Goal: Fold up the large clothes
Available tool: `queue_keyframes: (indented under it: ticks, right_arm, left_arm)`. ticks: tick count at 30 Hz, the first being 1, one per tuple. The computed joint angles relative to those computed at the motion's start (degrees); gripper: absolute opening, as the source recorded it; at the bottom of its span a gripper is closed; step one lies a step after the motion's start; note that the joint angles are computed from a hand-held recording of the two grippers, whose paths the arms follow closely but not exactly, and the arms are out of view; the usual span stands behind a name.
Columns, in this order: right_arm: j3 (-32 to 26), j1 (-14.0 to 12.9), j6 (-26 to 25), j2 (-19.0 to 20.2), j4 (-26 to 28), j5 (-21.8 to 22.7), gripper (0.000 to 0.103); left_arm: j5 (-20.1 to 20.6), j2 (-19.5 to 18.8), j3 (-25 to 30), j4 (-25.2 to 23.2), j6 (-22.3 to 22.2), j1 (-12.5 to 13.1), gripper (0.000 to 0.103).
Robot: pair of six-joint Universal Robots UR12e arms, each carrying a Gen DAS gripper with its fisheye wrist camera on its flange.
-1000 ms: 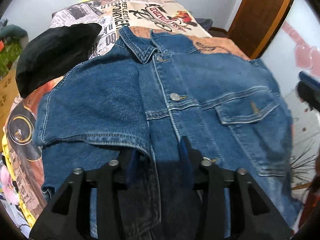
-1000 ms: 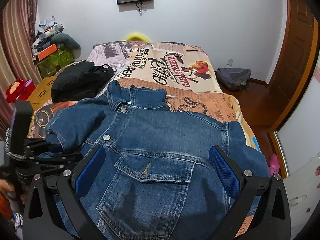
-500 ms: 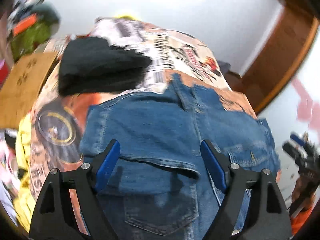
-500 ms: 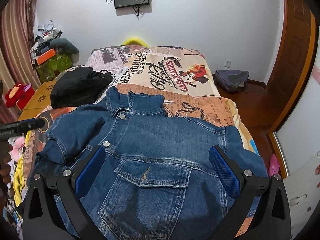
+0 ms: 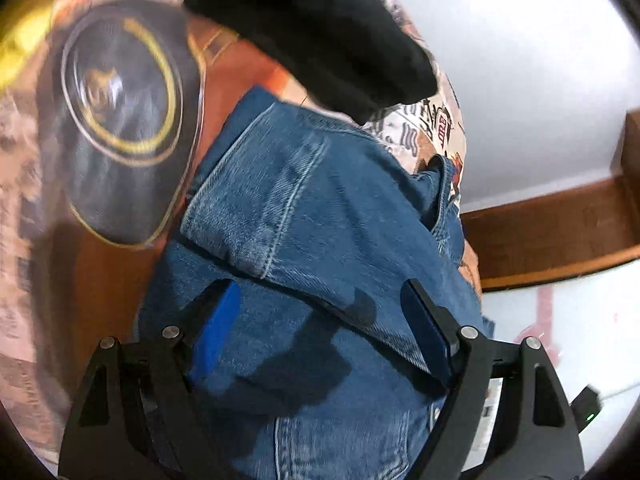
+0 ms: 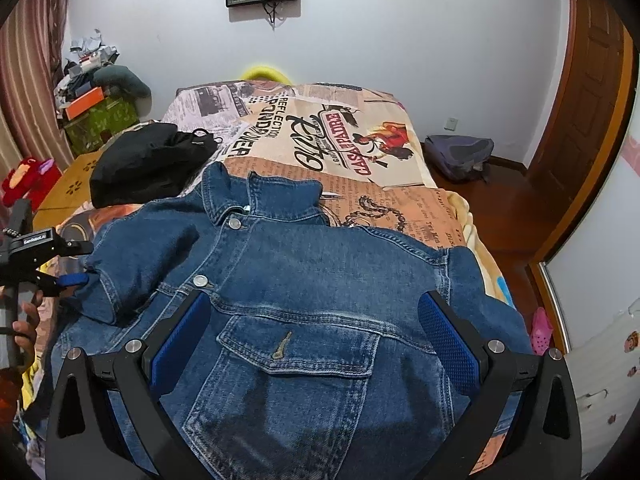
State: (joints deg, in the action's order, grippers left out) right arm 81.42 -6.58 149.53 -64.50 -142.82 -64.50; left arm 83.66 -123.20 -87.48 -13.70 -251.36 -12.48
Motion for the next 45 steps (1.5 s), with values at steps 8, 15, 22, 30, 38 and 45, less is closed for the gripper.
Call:
queue_keyframes:
  ticks: [8, 15, 22, 30, 38, 45]
  right_arm:
    - [-0.71, -0.32, 1.02, 0.54, 1.21, -0.77, 0.103]
    - [-0.39, -1.5, 2.78, 0.32, -0.46, -0.09, 0.103]
    - [-1.21, -3.1, 6.52, 0.95, -1.33, -0.18, 0.103]
    - [-1.07, -4.84, 9.76, 0.89, -3.43, -1.88, 0.103]
    - [-0.65, -6.18, 9.45, 0.63, -4.27, -5.16, 0.103]
    - [-0.54, -6.73, 9.95, 1.11, -1.95, -8.02, 0.103]
  left_arm:
    - [7.82, -1.45, 5.34, -11.88, 4.11, -0.41, 0.045]
    - [25.19, -2.37, 14.1, -26.69, 12.54, -4.21, 0.014]
    - [29.38, -6.54, 25.63, -22.2, 27.1, -7.32, 0.014]
    - [23.53, -17.78, 48.05, -24.13, 40.28, -10.38, 0.013]
    - [11.92, -26.12, 60.34, -39.45, 42.25, -11.62, 0.013]
    - [10.08, -30.64, 68.03, -50.55, 49.1, -13.47, 0.021]
